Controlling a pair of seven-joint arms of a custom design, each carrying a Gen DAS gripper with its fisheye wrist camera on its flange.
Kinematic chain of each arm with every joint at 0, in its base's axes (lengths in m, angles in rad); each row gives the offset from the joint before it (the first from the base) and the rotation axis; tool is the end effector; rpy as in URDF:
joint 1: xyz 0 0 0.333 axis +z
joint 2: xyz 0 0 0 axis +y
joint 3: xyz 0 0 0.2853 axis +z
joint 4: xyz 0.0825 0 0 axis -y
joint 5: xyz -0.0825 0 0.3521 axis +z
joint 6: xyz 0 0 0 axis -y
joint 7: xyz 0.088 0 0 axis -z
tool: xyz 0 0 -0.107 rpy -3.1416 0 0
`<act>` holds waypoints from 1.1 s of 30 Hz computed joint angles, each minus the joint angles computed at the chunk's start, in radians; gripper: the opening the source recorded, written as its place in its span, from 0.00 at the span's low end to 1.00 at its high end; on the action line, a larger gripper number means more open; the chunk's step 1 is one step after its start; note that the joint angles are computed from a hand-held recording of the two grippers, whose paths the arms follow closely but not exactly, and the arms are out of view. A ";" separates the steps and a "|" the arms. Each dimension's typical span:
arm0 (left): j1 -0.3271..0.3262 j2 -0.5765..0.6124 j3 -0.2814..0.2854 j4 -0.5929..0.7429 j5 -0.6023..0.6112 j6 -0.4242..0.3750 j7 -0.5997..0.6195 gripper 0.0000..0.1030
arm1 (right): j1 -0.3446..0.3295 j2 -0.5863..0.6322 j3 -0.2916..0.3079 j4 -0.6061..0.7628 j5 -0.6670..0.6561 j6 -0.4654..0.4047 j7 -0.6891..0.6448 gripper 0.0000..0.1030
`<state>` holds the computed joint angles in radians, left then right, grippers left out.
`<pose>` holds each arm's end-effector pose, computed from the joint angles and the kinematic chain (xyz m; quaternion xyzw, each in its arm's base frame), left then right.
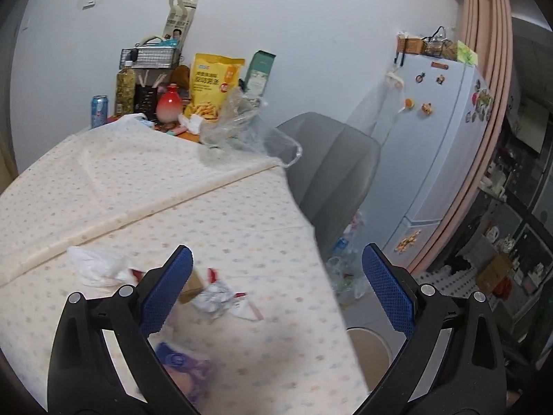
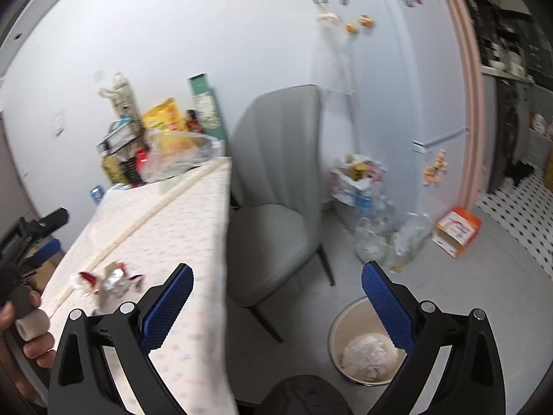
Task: Collect trash
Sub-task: 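Move both grippers back to the remaining trash on the table, then grasp the red-and-white paper packaging with the left gripper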
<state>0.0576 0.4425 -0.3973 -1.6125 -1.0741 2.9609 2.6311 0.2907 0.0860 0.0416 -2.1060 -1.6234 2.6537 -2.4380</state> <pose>0.6584 -0.1244 0.4455 -0.5119 0.6895 -0.4811 0.1762 0.5116 0.2054 0.3923 -0.4124 0.7601 -0.3356 0.3736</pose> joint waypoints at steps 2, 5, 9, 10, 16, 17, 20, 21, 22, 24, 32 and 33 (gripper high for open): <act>0.011 -0.001 0.009 0.000 0.011 -0.006 -0.004 0.94 | 0.002 0.023 0.001 0.029 -0.027 0.028 0.018 0.93; 0.044 -0.004 0.018 0.001 -0.002 -0.053 0.007 0.94 | 0.013 0.062 0.002 0.083 -0.040 0.051 0.006 0.93; 0.068 0.001 0.041 0.012 -0.019 -0.087 0.000 0.90 | 0.036 0.108 -0.001 0.149 -0.025 0.061 -0.052 0.93; 0.070 0.007 0.052 0.019 -0.011 -0.098 -0.018 0.88 | 0.039 0.125 -0.005 0.171 -0.013 0.074 -0.077 0.93; 0.065 0.059 0.110 0.070 0.113 -0.169 -0.164 0.65 | 0.070 0.195 -0.032 0.258 0.040 0.128 -0.169 0.93; 0.063 0.069 0.115 0.077 0.138 -0.176 -0.186 0.63 | 0.073 0.208 -0.037 0.273 0.046 0.141 -0.177 0.93; 0.056 0.101 0.124 0.104 0.211 -0.203 -0.248 0.57 | 0.082 0.246 -0.054 0.313 0.080 0.179 -0.216 0.93; 0.045 0.116 0.133 0.115 0.247 -0.211 -0.277 0.56 | 0.087 0.257 -0.060 0.325 0.092 0.186 -0.230 0.93; 0.038 0.124 0.137 0.120 0.275 -0.211 -0.299 0.56 | 0.091 0.266 -0.066 0.334 0.104 0.194 -0.243 0.93; 0.018 0.149 0.154 0.139 0.345 -0.222 -0.354 0.56 | 0.100 0.283 -0.079 0.349 0.125 0.209 -0.264 0.93; -0.058 0.246 0.221 0.228 0.612 -0.279 -0.567 0.51 | 0.117 0.308 -0.121 0.359 0.174 0.250 -0.293 0.93; -0.067 0.254 0.230 0.233 0.639 -0.279 -0.594 0.48 | 0.114 0.314 -0.125 0.362 0.185 0.260 -0.299 0.93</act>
<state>-0.0090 0.6969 -0.1669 -1.3791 -0.4354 2.6821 2.0369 0.4049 0.3996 -0.0831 -1.7439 -1.4384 2.9136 -2.7369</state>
